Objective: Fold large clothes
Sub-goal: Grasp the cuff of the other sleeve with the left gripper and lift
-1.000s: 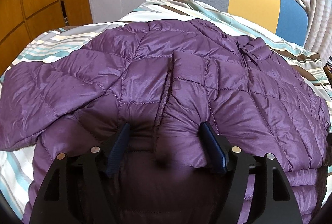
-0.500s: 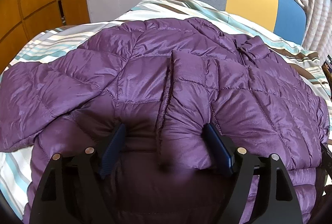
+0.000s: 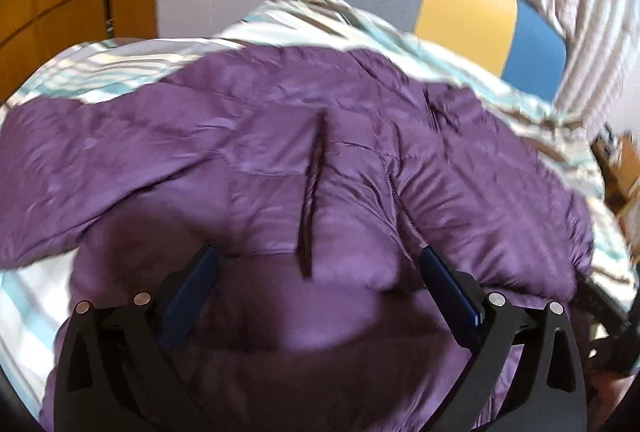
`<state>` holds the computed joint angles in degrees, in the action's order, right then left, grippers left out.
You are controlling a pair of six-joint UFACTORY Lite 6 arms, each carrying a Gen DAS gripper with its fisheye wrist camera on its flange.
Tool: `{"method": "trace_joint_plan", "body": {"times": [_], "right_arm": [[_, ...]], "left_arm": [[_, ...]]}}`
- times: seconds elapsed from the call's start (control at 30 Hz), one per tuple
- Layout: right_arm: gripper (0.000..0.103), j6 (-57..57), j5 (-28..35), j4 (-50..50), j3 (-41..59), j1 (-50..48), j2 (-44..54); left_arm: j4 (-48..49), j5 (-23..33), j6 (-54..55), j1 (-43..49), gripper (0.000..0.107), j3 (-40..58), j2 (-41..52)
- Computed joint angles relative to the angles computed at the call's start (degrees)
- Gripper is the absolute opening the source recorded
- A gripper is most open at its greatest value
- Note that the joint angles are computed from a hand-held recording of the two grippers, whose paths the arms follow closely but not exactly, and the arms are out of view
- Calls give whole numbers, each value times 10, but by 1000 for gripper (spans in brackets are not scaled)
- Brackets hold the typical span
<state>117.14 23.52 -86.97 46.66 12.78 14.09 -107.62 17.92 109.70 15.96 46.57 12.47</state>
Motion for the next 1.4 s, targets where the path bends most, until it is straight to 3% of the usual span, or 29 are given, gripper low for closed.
{"method": "trace_joint_plan", "body": {"times": [0.17, 0.4, 0.7, 0.87, 1.17, 1.4], "right_arm": [[87, -3, 1, 4, 0, -1, 0], [88, -1, 1, 2, -1, -1, -1], [89, 1, 2, 1, -3, -1, -2], [89, 1, 1, 0, -5, -2, -3], [89, 3, 3, 0, -4, 0, -3], [89, 4, 3, -2, -6, 0, -4]], "left_arm": [[101, 80, -108, 120, 100, -12, -34], [145, 100, -146, 264, 100, 34, -9], [201, 145, -242, 434, 100, 123, 97], [229, 171, -292, 484, 100, 166, 146], [185, 229, -312, 538, 100, 209, 189], [217, 234, -441, 567, 90, 344, 276]]}}
